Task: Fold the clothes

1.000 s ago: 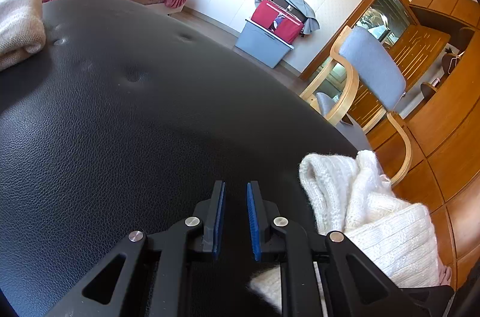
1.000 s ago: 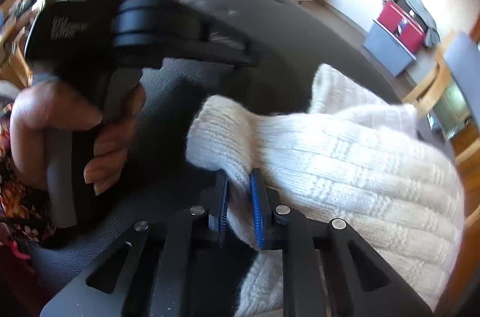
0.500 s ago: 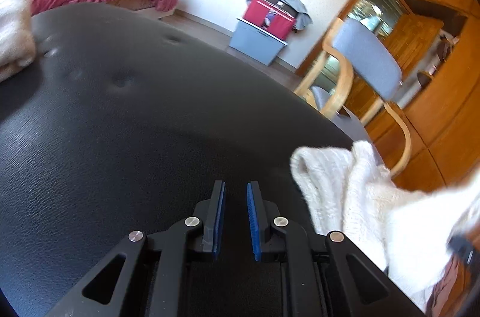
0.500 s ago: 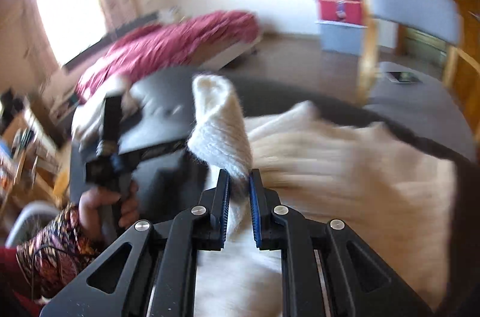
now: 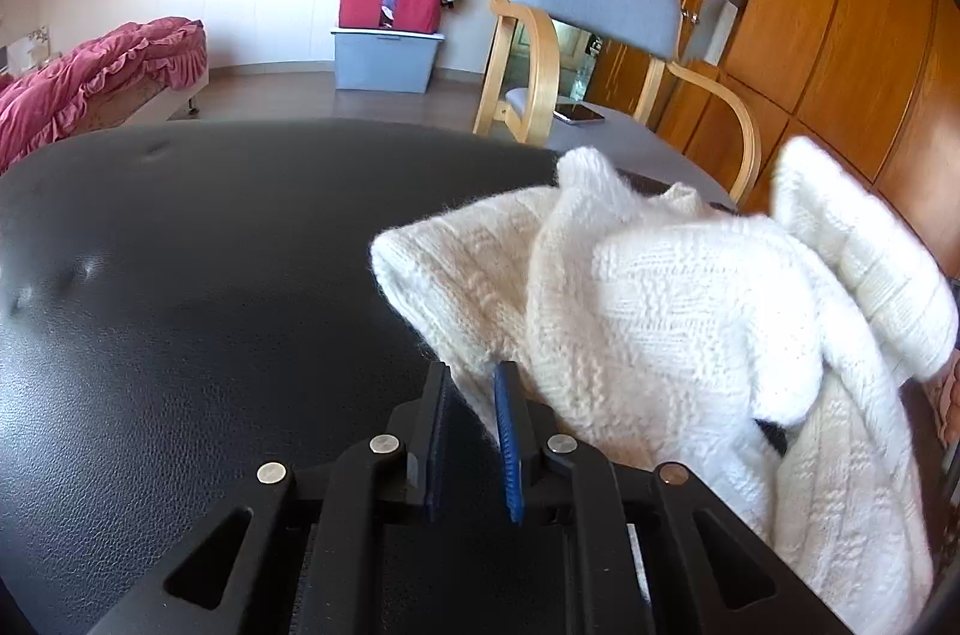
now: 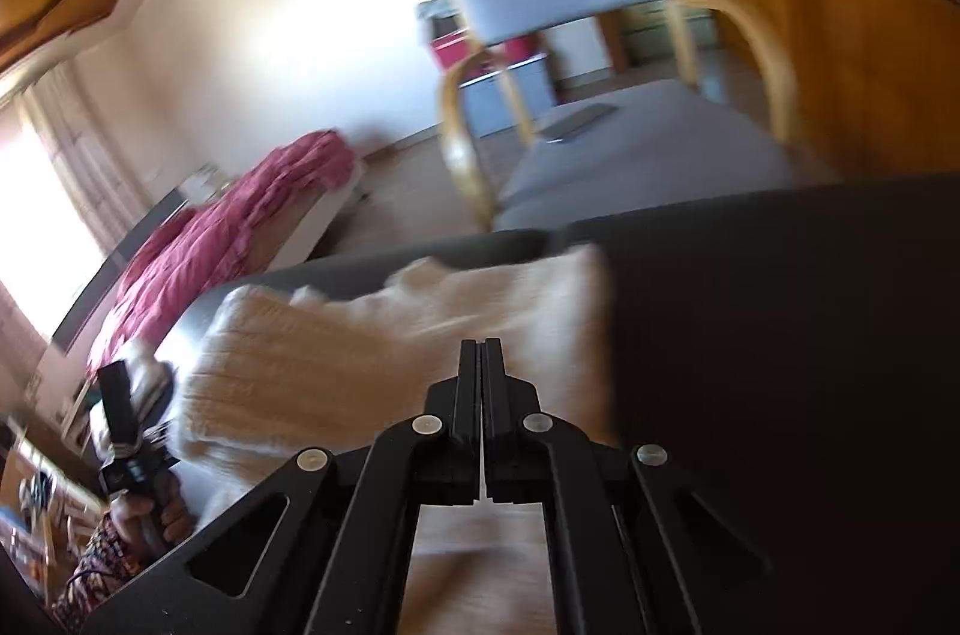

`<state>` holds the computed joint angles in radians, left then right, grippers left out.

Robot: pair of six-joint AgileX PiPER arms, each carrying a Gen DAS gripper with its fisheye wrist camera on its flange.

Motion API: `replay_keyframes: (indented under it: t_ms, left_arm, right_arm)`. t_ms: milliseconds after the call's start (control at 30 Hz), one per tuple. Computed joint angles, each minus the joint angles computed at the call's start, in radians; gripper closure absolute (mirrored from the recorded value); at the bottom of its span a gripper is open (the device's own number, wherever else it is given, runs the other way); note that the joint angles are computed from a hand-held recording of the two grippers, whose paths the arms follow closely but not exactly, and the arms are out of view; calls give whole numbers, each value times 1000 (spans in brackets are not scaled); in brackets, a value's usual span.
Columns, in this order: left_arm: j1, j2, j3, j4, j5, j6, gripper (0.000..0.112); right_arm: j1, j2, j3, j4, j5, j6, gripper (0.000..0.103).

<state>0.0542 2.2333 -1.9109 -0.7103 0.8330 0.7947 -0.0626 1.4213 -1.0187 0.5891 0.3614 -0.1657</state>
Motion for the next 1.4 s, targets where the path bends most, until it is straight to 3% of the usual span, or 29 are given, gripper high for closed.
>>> replay_keyframes:
  t_ms: [67,133,233,300,367,467,600,700,733,767,800,933,1033,1167,1300,1400]
  left_arm:
    - [4,16,-27,2,23,-11,98]
    - [1,21,-36,12,29,-25,98]
    - [-15,-17,20,23,-29,-2,100]
    - [-33,-80,115,-12,-122,68,100]
    - [-51,-148,219,-107,-226,172,98]
    - [-87,-191,271,-175,-283,207,95]
    - [-205,-146,224,178,-338,-62,95]
    - [-257,-148,233,393,-383,-227,95]
    - [-266,-156,249,423,-406,-248,95]
    - [-264,-155,249,413,-406,-242,94]
    - [-254,-151,244,373,-396,-214,94]
    - [-216,-131,201,248,-326,-143,92]
    - [-197,-123,187,197,-294,-118,92]
    - [-193,-127,201,172,-302,-93,92]
    - [-199,-132,209,167,-304,-95,92]
    - [-194,-126,197,159,-291,-94,92]
  right_arm:
    - [-77,-11,36,182,40,-180,103]
    - [-135,-16,54,382,131,-352,99]
    - [-118,39,52,581,236,-548,90]
    - [-67,98,5,565,287,-514,47]
    - [-21,149,-25,571,277,-469,37]
    - [-20,222,-48,745,301,-527,37]
    - [-37,309,-102,820,373,-443,37]
    - [-8,329,-138,799,336,-415,37]
    - [4,334,-151,786,318,-403,41]
    - [12,338,-161,781,304,-403,63]
    - [15,340,-166,789,293,-420,92]
    - [21,322,-167,796,229,-474,94]
    - [6,249,-140,665,142,-411,94]
    - [-57,170,-125,286,81,-140,94]
    - [-137,138,-123,-90,87,137,94]
    - [-208,141,-120,-157,124,167,94]
